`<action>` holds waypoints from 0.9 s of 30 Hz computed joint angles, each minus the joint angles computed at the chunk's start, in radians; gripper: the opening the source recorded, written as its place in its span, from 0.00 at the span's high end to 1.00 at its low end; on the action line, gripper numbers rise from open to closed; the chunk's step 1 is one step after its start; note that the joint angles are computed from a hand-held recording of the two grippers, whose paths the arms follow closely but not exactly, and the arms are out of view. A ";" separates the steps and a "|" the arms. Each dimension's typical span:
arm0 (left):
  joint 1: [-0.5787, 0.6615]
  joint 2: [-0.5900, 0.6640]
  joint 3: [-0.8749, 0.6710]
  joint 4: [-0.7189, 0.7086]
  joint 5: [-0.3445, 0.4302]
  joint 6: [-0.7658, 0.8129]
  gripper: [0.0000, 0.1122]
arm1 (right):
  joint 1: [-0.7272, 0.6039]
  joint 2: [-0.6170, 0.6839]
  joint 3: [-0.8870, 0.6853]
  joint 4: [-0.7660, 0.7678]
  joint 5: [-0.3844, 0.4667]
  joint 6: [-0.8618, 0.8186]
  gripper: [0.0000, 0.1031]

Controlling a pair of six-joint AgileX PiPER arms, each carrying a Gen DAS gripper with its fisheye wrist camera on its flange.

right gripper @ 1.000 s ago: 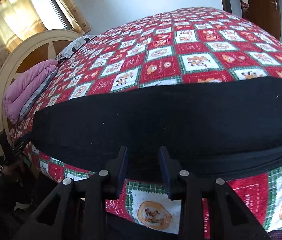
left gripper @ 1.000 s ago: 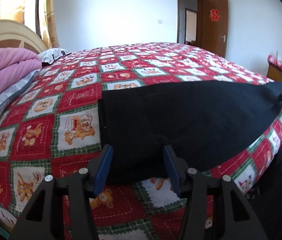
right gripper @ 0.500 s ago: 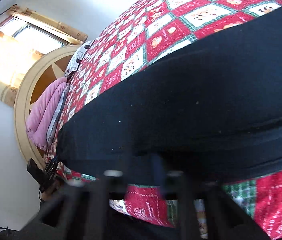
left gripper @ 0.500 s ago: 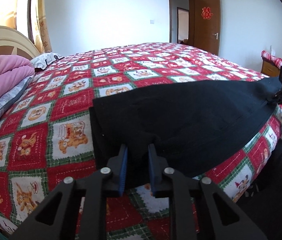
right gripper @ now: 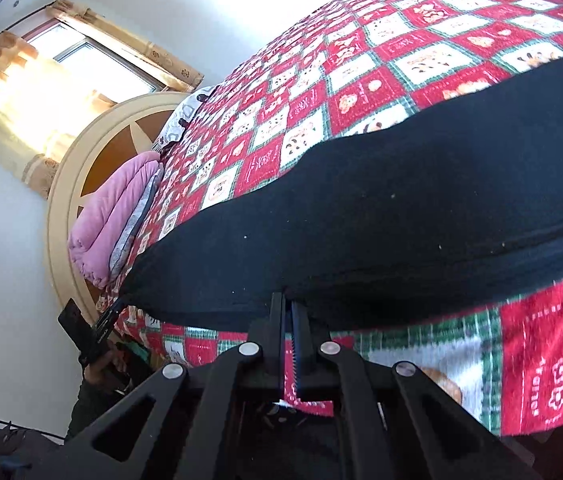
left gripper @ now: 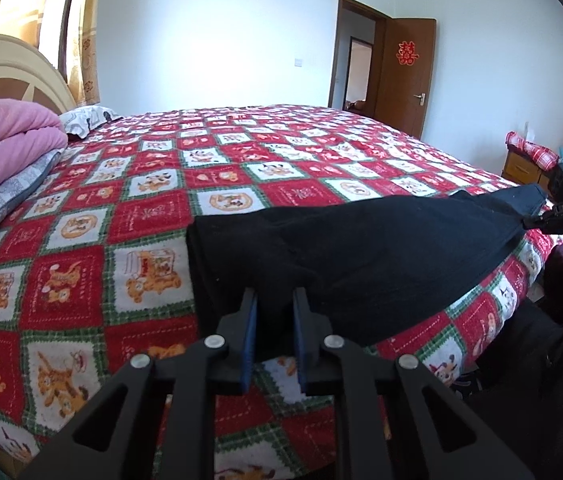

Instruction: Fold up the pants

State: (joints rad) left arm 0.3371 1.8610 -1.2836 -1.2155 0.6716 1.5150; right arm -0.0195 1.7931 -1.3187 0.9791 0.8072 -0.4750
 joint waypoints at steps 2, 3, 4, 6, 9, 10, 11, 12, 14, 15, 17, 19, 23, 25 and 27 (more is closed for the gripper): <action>0.004 0.010 -0.004 0.002 0.001 -0.007 0.85 | -0.006 0.000 0.023 0.022 -0.003 -0.015 0.98; 0.002 0.016 -0.008 0.010 -0.002 -0.015 0.85 | -0.009 0.003 0.032 0.034 0.000 -0.023 0.98; -0.002 0.022 -0.011 0.018 -0.004 -0.018 0.85 | -0.008 0.008 0.036 0.030 -0.001 -0.025 0.98; -0.011 0.034 -0.007 0.041 -0.017 -0.018 0.85 | -0.001 0.022 0.044 0.020 -0.014 -0.023 0.98; -0.004 0.049 -0.002 0.050 -0.013 -0.022 0.85 | 0.001 0.051 0.052 -0.003 -0.025 -0.003 0.98; 0.000 0.056 -0.007 0.063 -0.002 -0.029 0.84 | -0.001 0.061 0.053 0.002 -0.021 -0.006 0.98; -0.001 0.055 -0.005 0.071 -0.006 -0.028 0.80 | 0.000 0.070 0.046 -0.006 -0.013 -0.001 0.97; -0.002 0.049 0.004 0.069 -0.017 -0.020 0.76 | 0.008 0.072 0.043 -0.030 -0.021 0.016 0.97; 0.009 0.049 -0.002 0.061 0.003 -0.039 0.73 | 0.019 0.071 0.036 -0.079 -0.034 0.052 0.97; 0.011 0.049 -0.005 0.062 0.006 -0.040 0.68 | 0.019 0.072 0.031 -0.089 -0.028 0.057 0.97; 0.013 0.028 0.006 0.068 -0.017 -0.033 0.58 | 0.016 0.061 0.034 -0.092 -0.025 0.053 0.97; 0.028 0.017 0.006 0.055 -0.014 -0.018 0.57 | 0.012 0.040 0.042 -0.106 -0.029 0.054 0.97; 0.062 -0.035 0.025 0.010 -0.059 -0.020 0.46 | -0.028 -0.013 0.081 -0.125 -0.035 0.051 0.97; 0.062 -0.059 0.035 -0.036 -0.079 0.001 0.41 | -0.054 -0.049 0.109 -0.129 -0.048 0.051 0.97; 0.037 -0.088 0.042 -0.065 -0.106 -0.001 0.36 | -0.088 -0.081 0.134 -0.122 -0.055 0.039 0.97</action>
